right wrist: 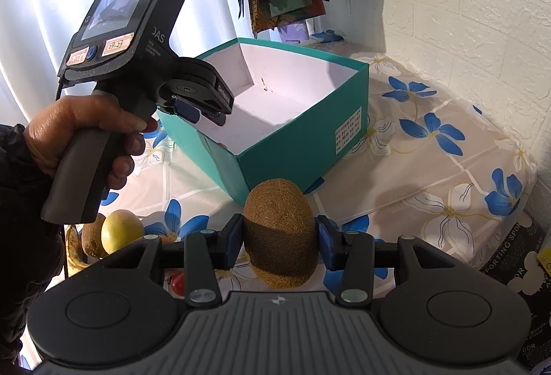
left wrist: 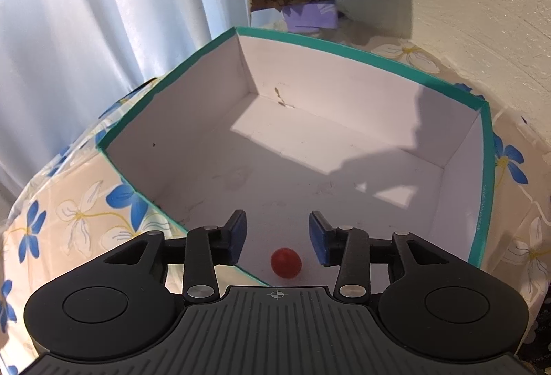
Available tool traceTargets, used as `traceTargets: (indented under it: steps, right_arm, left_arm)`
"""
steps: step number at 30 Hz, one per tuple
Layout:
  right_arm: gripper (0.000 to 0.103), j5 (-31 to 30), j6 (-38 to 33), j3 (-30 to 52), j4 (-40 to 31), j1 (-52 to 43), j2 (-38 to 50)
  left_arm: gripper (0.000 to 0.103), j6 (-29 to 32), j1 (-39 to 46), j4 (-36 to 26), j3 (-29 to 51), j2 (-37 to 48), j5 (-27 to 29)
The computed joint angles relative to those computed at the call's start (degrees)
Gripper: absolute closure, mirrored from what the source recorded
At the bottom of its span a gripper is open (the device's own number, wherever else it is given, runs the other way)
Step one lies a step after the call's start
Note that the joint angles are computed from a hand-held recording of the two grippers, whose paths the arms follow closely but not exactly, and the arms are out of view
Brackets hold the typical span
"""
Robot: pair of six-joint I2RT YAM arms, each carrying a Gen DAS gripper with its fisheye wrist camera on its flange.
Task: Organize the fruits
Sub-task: 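Carry the tomato into the teal box and open the left tool while the right tool carries the kiwi, then lower the kiwi into the teal box and open the right tool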
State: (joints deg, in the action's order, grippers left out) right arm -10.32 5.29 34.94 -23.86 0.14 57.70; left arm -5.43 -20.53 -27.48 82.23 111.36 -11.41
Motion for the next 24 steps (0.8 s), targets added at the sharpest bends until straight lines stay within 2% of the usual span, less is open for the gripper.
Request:
traceTargets:
  steps: [1,3,4,7,11,16,21,24]
  right_arm:
    - [0.059,0.2,0.1,0.1,0.0,0.1,0.0]
    - [0.059,0.4,0.2,0.2,0.1,0.1,0.1]
    - [0.059,0.4,0.2,0.3,0.2,0.0,0.0]
    - [0.059,0.8,0.2,0.7,0.7,-0.1,0.3]
    - [0.059,1.4,0.0,2.1,2.4,-0.1,1.8]
    - [0.059,2.3,-0.8,4.6,6.4,0.6,4.7]
    - [0.059,2.7,-1.7,8.6,11.2,2.0,11.5]
    - [0.059,3.8,-2.1,11.7,14.1,3.7,18.2]
  left_arm:
    - [0.045,0.1,-0.2,0.7,-0.7,-0.6,-0.3]
    - [0.011,0.8,-0.7,3.3,-3.1,-2.6,-1.1]
    - [0.005,1.1,-1.2,5.4,-5.0,-4.2,-2.9]
    - [0.003,2.9,-2.1,9.3,-9.0,-7.9,-5.7]
    - [0.003,2.0,-1.6,5.8,-9.6,-10.7,-6.8]
    - [0.003,-0.1,-0.9,4.3,-16.3,-20.0,-11.4]
    - [0.003,-4.7,3.0,0.6,-23.6,-32.7,-10.2]
    - [0.003,-5.9,5.8,-0.7,-26.4,-37.6,-9.5]
